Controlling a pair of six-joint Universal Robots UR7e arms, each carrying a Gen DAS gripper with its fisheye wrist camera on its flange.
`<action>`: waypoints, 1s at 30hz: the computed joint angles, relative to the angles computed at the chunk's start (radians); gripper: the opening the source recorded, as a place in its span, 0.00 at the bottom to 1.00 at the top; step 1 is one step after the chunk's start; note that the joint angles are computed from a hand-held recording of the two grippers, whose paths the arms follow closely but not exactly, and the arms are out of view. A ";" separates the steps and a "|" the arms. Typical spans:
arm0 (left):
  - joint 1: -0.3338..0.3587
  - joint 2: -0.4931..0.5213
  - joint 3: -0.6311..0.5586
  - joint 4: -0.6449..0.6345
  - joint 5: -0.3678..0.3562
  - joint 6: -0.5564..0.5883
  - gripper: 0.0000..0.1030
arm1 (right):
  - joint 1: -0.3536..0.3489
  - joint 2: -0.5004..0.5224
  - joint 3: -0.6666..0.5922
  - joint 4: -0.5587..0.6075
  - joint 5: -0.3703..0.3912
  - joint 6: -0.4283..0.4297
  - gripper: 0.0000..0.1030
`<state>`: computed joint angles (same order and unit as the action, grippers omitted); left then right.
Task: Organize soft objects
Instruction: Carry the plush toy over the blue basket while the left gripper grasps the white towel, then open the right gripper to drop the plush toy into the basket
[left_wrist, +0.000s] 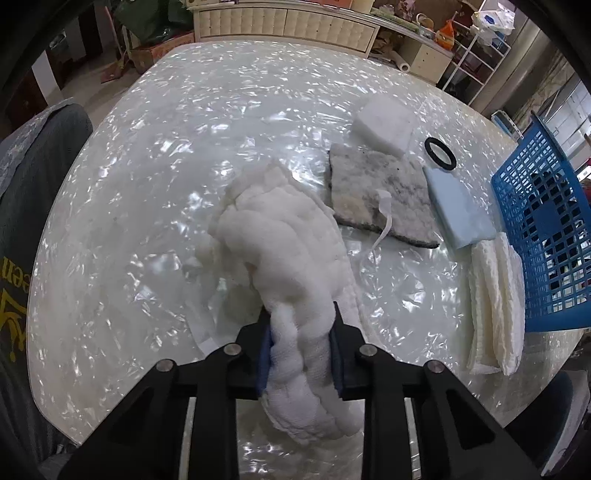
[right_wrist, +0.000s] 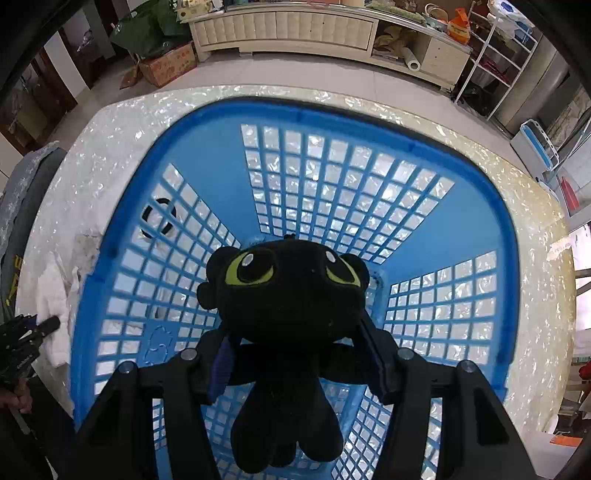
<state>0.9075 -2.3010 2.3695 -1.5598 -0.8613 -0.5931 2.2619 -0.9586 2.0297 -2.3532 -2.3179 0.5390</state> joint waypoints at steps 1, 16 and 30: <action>-0.003 -0.003 -0.001 0.006 0.003 -0.003 0.23 | -0.001 0.002 -0.002 0.008 0.004 0.006 0.56; -0.211 -0.119 -0.072 0.288 0.011 -0.202 0.22 | 0.107 -0.012 -0.063 0.088 -0.033 0.059 1.00; -0.614 -0.119 -0.195 0.636 -0.009 -0.546 0.22 | 0.235 -0.100 -0.028 0.192 -0.039 0.193 1.00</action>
<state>0.2940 -2.4195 2.1748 -0.9241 -0.8707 -1.1387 2.4971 -1.0590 2.0021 -2.1611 -2.3569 0.7319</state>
